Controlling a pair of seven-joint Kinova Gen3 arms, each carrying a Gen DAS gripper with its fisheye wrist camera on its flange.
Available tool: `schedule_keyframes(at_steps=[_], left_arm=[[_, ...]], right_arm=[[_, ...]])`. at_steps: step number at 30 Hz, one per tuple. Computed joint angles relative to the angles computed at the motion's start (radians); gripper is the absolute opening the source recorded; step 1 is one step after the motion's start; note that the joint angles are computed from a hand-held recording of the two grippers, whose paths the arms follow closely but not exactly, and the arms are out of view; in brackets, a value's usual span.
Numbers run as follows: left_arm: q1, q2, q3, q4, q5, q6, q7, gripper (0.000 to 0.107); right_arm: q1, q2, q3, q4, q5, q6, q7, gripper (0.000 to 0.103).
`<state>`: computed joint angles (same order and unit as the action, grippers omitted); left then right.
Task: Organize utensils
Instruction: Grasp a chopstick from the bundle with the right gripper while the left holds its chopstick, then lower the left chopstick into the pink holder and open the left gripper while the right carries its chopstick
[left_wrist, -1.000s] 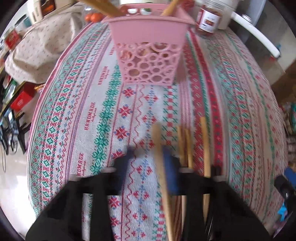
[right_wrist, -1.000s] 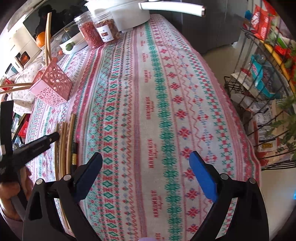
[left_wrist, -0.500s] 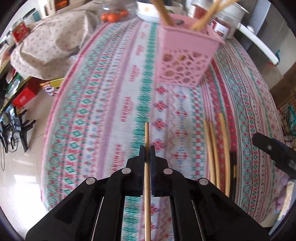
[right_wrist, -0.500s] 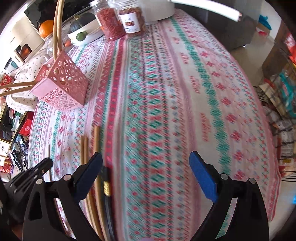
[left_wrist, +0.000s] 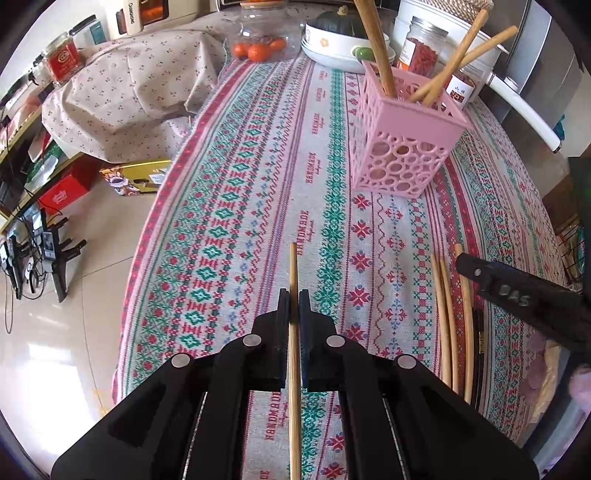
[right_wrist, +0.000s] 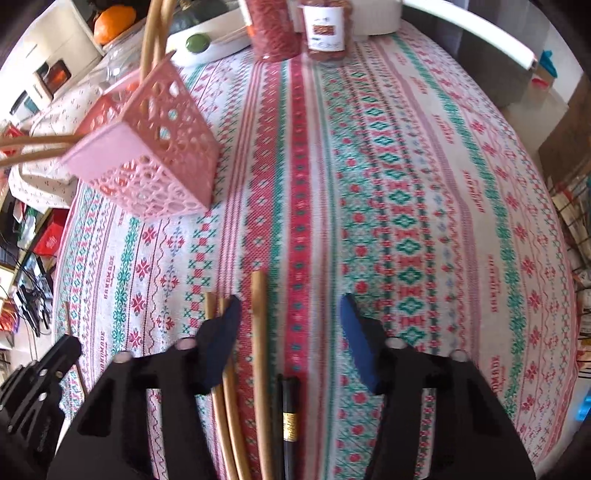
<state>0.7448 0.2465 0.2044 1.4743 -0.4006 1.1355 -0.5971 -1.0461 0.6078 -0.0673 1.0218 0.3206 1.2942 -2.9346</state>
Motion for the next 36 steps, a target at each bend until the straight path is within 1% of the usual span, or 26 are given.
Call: schedule_keyframes(at_steps=[1, 2, 4, 5, 6, 7, 10, 13, 16, 20, 23, 25, 29, 32, 34, 36], left_arm=[[0.001, -0.004, -0.001, 0.003, -0.002, -0.002, 0.001, 0.004], [0.002, -0.008, -0.001, 0.006, -0.007, -0.004, 0.006, 0.004], [0.007, -0.018, -0.001, 0.015, -0.021, -0.006, 0.020, 0.004], [0.007, -0.022, 0.000, 0.017, -0.026, -0.008, 0.024, 0.004], [0.008, -0.029, 0.000, 0.023, -0.034, -0.011, 0.032, 0.004], [0.009, -0.032, 0.003, 0.025, -0.040, -0.013, 0.037, 0.004], [0.011, -0.050, 0.009, 0.038, -0.063, -0.023, 0.056, 0.004], [0.014, -0.069, 0.018, 0.051, -0.090, -0.037, 0.084, 0.004], [0.022, -0.093, 0.027, 0.065, -0.129, -0.052, 0.128, 0.004], [0.031, -0.137, 0.050, 0.089, -0.199, -0.078, 0.206, 0.004], [0.030, -0.176, 0.076, 0.110, -0.259, -0.100, 0.269, 0.004], [0.025, -0.193, 0.096, 0.117, -0.289, -0.105, 0.300, 0.004], [0.015, -0.204, 0.127, 0.117, -0.318, -0.102, 0.331, 0.004], [0.011, -0.210, 0.139, 0.119, -0.332, -0.098, 0.345, 0.004], [0.007, -0.217, 0.143, 0.122, -0.338, -0.103, 0.347, 0.004], [-0.001, -0.231, 0.148, 0.127, -0.339, -0.114, 0.352, 0.004]], right_arm=[[-0.009, 0.014, 0.004, -0.024, 0.011, 0.019, 0.008, 0.038], [-0.013, 0.027, 0.003, -0.046, 0.016, 0.031, 0.023, 0.035], [-0.025, 0.043, 0.009, -0.074, 0.023, 0.046, 0.032, 0.018], [-0.032, 0.054, 0.014, -0.092, 0.028, 0.059, 0.038, 0.015], [-0.039, 0.061, 0.019, -0.104, 0.033, 0.069, 0.039, 0.008], [-0.043, 0.063, 0.023, -0.108, 0.035, 0.070, 0.037, 0.008], [-0.051, 0.039, 0.031, -0.068, 0.045, 0.031, 0.005, 0.008], [-0.075, 0.002, 0.044, -0.022, 0.089, 0.005, -0.044, 0.008], [-0.105, -0.047, 0.048, 0.023, 0.150, -0.009, -0.098, 0.008], [-0.153, -0.130, 0.045, 0.092, 0.261, -0.017, -0.197, 0.008], [-0.180, -0.185, 0.029, 0.134, 0.346, -0.010, -0.261, 0.008], [-0.182, -0.215, 0.007, 0.156, 0.382, -0.015, -0.281, 0.008], [-0.153, -0.223, -0.041, 0.162, 0.390, -0.009, -0.282, 0.008], [-0.158, -0.223, -0.050, 0.169, 0.406, 0.012, -0.312, 0.008], [-0.168, -0.234, -0.052, 0.179, 0.437, 0.011, -0.336, 0.008], [-0.198, -0.248, -0.055, 0.172, 0.493, 0.041, -0.358, 0.008]])
